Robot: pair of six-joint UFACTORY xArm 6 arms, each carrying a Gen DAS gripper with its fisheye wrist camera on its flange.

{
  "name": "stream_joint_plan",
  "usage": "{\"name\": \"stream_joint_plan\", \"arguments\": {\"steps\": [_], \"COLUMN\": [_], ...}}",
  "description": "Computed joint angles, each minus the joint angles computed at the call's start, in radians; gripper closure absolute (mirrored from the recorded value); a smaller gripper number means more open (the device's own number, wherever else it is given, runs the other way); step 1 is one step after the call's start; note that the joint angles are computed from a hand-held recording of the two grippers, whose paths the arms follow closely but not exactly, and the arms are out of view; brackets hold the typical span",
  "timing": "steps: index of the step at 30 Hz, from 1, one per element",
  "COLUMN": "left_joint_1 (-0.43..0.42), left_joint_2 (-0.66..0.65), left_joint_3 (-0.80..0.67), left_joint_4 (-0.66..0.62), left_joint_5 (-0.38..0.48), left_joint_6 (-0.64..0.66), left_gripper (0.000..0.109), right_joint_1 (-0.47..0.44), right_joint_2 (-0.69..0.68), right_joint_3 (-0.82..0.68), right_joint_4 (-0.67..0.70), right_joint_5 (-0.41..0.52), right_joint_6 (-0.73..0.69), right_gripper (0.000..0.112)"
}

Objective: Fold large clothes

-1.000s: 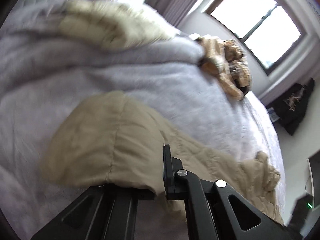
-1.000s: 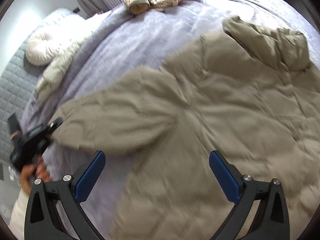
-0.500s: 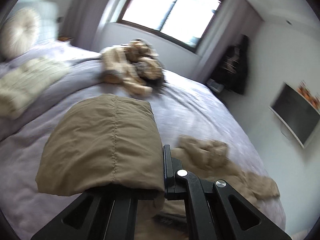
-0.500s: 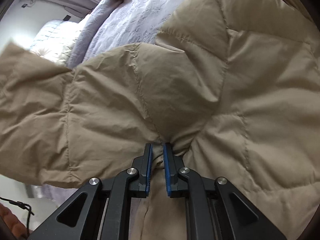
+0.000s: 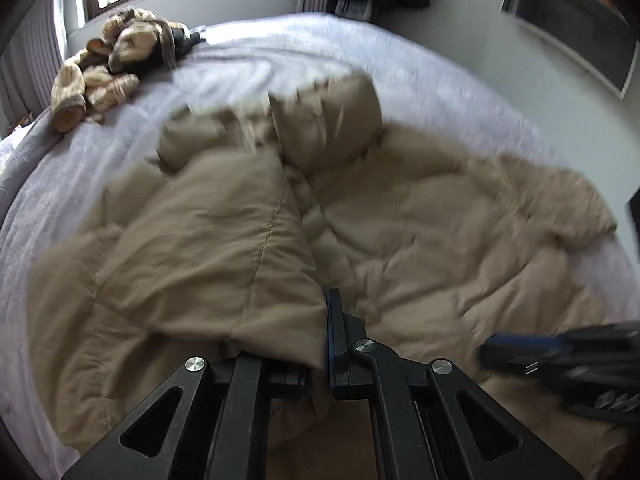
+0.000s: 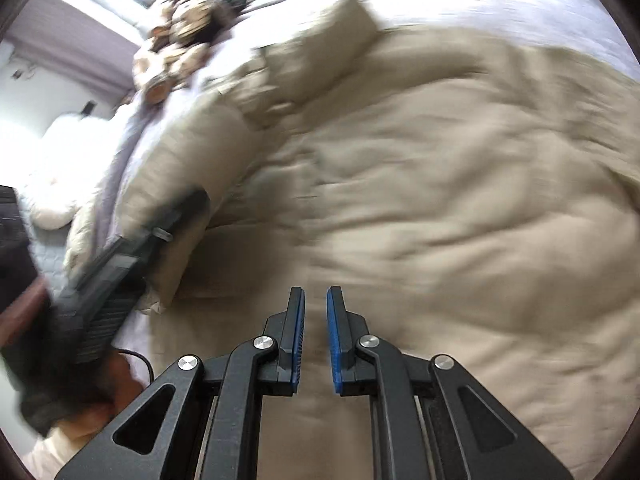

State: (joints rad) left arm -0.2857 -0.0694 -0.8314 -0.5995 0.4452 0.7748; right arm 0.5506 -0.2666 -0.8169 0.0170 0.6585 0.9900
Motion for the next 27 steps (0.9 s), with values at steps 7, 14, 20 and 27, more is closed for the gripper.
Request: {"name": "stream_joint_plan", "arguments": {"steps": [7, 14, 20, 27], "left_joint_1": [0.011, 0.187, 0.392, 0.49], "left_joint_2": [-0.065, -0.117, 0.131, 0.425], "left_joint_3": [0.082, 0.085, -0.175, -0.525], "left_joint_4": [0.039, -0.004, 0.072, -0.014], "left_joint_5": [-0.079, -0.168, -0.017, 0.303], "left_joint_6": [-0.031, -0.01, -0.16, -0.24], "left_gripper": [0.022, 0.022, 0.022, 0.022], "right_joint_1": [-0.012, 0.086, 0.183, 0.191], "right_joint_2": [-0.104, -0.112, 0.231, 0.437], "right_joint_3": [0.108, 0.01, -0.35, -0.55], "right_joint_4": [-0.015, -0.208, -0.398, -0.577], "right_joint_5": [0.017, 0.126, 0.256, 0.401], "right_joint_6": [0.029, 0.103, -0.021, 0.027], "right_gripper": [0.099, 0.032, 0.032, 0.039]}}
